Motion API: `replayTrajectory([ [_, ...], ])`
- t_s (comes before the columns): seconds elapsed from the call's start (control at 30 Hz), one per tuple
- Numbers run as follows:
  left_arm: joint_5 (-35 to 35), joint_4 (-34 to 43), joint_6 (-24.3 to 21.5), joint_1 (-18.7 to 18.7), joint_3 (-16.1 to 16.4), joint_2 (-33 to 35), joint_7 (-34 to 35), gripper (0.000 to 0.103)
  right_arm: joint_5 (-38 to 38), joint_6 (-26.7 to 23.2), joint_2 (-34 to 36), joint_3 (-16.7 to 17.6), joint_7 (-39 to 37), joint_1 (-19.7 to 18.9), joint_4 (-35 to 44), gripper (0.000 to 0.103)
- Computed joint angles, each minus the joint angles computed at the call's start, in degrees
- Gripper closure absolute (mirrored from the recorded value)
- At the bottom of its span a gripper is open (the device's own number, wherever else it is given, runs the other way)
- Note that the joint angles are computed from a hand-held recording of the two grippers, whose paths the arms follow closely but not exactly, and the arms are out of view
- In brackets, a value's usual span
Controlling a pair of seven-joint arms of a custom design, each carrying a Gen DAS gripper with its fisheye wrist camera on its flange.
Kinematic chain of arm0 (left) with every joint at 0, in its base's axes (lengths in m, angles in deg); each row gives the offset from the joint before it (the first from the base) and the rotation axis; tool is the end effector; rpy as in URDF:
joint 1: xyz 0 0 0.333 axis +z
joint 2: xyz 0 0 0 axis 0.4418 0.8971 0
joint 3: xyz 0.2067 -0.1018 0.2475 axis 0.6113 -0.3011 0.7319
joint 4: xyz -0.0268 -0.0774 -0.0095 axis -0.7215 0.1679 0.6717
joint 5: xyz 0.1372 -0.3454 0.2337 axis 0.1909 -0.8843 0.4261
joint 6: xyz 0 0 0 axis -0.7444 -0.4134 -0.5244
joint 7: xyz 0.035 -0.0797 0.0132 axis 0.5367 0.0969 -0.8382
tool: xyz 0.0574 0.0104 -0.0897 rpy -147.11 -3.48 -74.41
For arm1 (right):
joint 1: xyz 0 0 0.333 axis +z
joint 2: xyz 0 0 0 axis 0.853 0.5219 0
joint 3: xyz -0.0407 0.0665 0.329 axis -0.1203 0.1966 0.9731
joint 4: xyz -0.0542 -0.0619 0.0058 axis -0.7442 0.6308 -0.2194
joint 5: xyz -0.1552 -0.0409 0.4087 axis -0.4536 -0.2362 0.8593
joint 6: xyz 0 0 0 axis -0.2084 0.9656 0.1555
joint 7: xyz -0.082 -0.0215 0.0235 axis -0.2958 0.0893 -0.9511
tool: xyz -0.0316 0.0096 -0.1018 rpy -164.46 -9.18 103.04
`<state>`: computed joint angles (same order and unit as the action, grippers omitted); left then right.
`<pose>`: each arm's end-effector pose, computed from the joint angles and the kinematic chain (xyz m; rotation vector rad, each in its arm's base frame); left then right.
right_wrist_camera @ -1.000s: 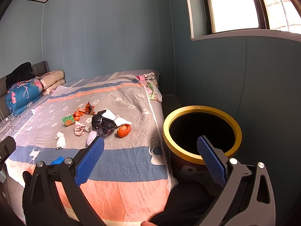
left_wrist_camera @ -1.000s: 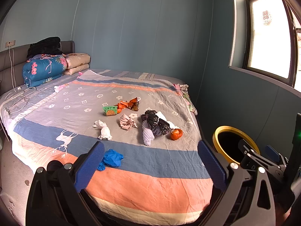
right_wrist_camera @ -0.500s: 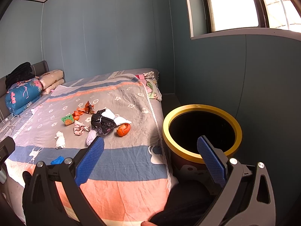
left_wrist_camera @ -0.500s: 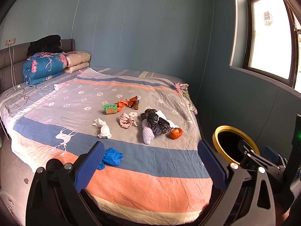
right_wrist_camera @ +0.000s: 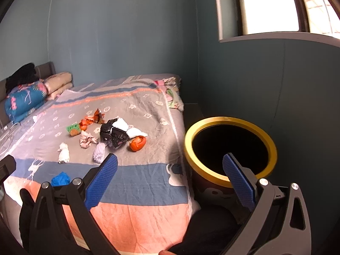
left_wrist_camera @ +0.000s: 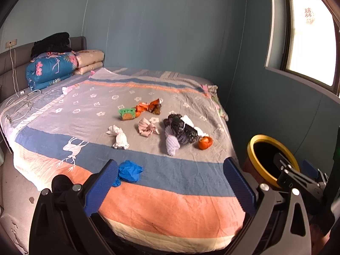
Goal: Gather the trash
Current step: 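Grasp the black plastic bag with the right tool while the left tool grasps the blue cloth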
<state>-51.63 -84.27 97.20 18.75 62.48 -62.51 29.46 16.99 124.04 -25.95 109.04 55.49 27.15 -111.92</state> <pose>0.4633 -0.2755 0.5968 -1.5961 1.7129 -1.0923 0.4534 0.1162 0.5638 -1.2850 1.8334 -1.1251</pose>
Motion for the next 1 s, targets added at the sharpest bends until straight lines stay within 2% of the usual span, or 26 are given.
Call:
replayTrajectory([
  [0.1,-1.5,0.9,-1.7,-0.6,1.4,1.6,1.7,0.007,-1.7,1.0,2.6,1.2,-0.9,-2.0,1.9,0.008],
  [0.27,-0.9,3.1,-5.7,0.6,2.0,4.2,1.3,0.007,-5.8,3.5,6.5,6.5,-1.3,-8.8,6.1,0.008],
  [0.4,-1.4,5.0,-8.2,0.4,3.6,7.3,3.2,0.007,-8.6,5.2,14.6,8.6,-3.6,-11.3,11.3,0.008],
  [0.5,-9.4,6.4,-8.8,-2.1,6.8,10.0,11.1,0.007,-10.2,5.1,23.0,7.3,-5.6,-9.1,15.9,0.008],
  [0.57,-11.7,8.0,-10.1,-2.2,7.3,12.0,13.6,0.007,-10.5,3.5,28.2,5.8,-7.9,-6.4,19.2,0.008],
  [0.63,-12.6,9.7,-11.7,-1.9,7.3,14.0,15.6,0.007,-4.4,2.1,34.3,1.8,-16.2,-0.6,22.9,0.008],
  [0.67,-12.1,10.8,-12.8,-1.6,7.2,15.1,15.7,0.007,-1.8,1.3,36.6,0.8,-19.5,1.1,24.5,0.008],
  [0.8,-11.9,14.4,-15.4,-1.2,7.4,19.2,18.3,0.007,-3.1,-5.8,47.3,-1.0,-23.1,5.8,34.9,0.008],
  [0.87,-12.2,16.4,-17.2,-1.2,7.4,21.2,19.2,0.007,1.5,-7.3,51.8,-0.5,-27.7,6.6,38.8,0.008],
  [1.0,-17.6,20.2,-20.1,-0.8,7.4,25.4,22.6,0.007,8.9,-11.7,59.7,-0.3,-33.4,8.6,46.7,0.008],
])
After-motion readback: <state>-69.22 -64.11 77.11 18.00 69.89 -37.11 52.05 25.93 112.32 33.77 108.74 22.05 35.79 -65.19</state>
